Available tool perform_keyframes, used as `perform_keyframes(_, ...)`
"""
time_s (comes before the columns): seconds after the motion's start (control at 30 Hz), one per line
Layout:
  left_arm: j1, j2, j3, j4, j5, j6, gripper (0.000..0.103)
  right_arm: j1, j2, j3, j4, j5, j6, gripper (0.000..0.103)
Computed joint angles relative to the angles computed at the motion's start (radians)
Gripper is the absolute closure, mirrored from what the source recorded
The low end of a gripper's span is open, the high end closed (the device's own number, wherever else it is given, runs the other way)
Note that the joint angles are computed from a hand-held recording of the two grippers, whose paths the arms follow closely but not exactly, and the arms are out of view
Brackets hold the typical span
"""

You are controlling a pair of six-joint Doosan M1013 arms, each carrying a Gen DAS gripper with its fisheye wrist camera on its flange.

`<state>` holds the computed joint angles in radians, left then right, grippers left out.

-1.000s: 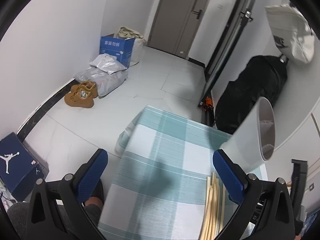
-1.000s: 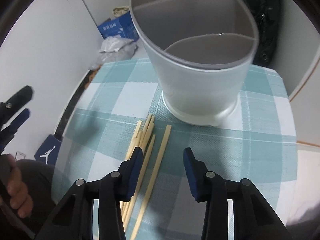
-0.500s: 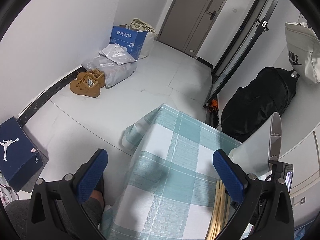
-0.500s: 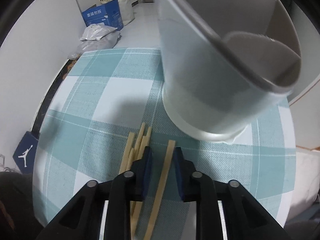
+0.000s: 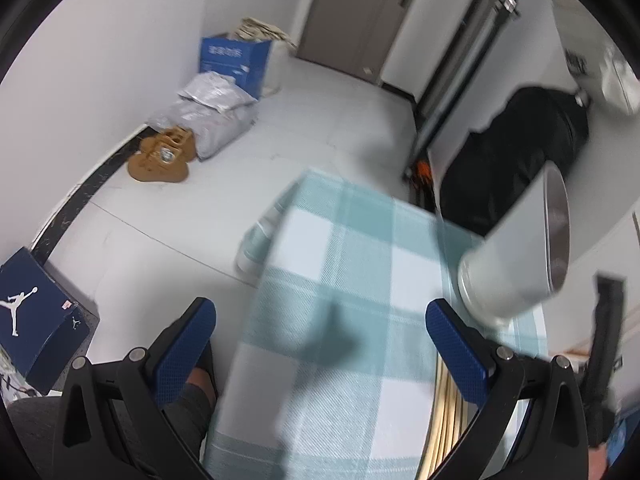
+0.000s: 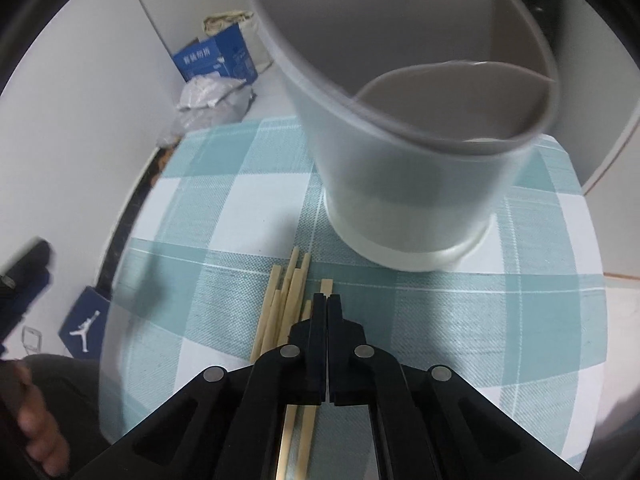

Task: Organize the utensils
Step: 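Lower the right gripper over the wooden chopsticks beside the white holder, then lower the left gripper onto the chopsticks and close on one chopstick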

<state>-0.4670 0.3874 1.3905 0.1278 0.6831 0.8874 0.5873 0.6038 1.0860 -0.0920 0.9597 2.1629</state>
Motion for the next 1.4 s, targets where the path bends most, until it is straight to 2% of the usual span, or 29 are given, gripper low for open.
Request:
perform_keyframes(0.17,-0.017,0.014,-0.019,-0.096,0.067,0.166,0.001,-0.015,-0.064,0.093,0.032,-0.12,0.018,0.103)
perform_keyframes(0.23,-0.026,0.018,-0.027,-0.13,0.099,0.229,0.001,-0.023,-0.073,0.11,0.078,-0.136,-0.029,0.103)
perform_keyframes(0.33,-0.03,0.022,-0.033,-0.19,0.135,0.299,0.001,-0.03,-0.067,0.103,0.132,-0.113,-0.099,0.1)
perform_keyframes(0.4,-0.042,0.03,-0.045,-0.191,0.173,0.33,0.001,-0.035,-0.061,0.102,0.174,-0.135,-0.134,0.1)
perform_keyframes(0.43,-0.052,0.032,-0.049,-0.17,0.189,0.332,0.001,-0.04,-0.071,0.12,0.214,-0.164,-0.168,0.099)
perform_keyframes(0.47,-0.059,0.035,-0.051,-0.157,0.201,0.339,0.001,-0.042,-0.075,0.13,0.23,-0.18,-0.185,0.092)
perform_keyframes(0.5,-0.065,0.039,-0.058,-0.141,0.216,0.342,0.001,-0.042,-0.084,0.146,0.231,-0.203,-0.194,0.076)
perform_keyframes(0.57,-0.079,0.046,-0.068,-0.088,0.242,0.323,0.001,-0.044,-0.104,0.178,0.238,-0.245,-0.212,0.062)
perform_keyframes(0.77,-0.096,0.077,-0.098,-0.011,0.353,0.28,0.001,-0.059,-0.145,0.242,0.299,-0.315,-0.275,0.058)
perform_keyframes(0.8,-0.093,0.074,-0.094,-0.023,0.344,0.277,0.001,-0.063,-0.156,0.255,0.309,-0.326,-0.289,0.057)
perform_keyframes(0.87,-0.093,0.083,-0.107,-0.009,0.376,0.265,0.001,-0.066,-0.163,0.268,0.304,-0.346,-0.297,0.054)
perform_keyframes(1.1,-0.094,0.107,-0.146,0.014,0.407,0.247,0.003,-0.083,-0.166,0.287,0.363,-0.399,-0.295,0.049)
perform_keyframes(1.17,-0.094,0.117,-0.16,0.016,0.42,0.239,0.014,-0.086,-0.167,0.289,0.377,-0.401,-0.301,0.049)
perform_keyframes(1.4,-0.088,0.138,-0.192,0.011,0.43,0.253,0.014,-0.097,-0.161,0.284,0.424,-0.399,-0.325,0.049)
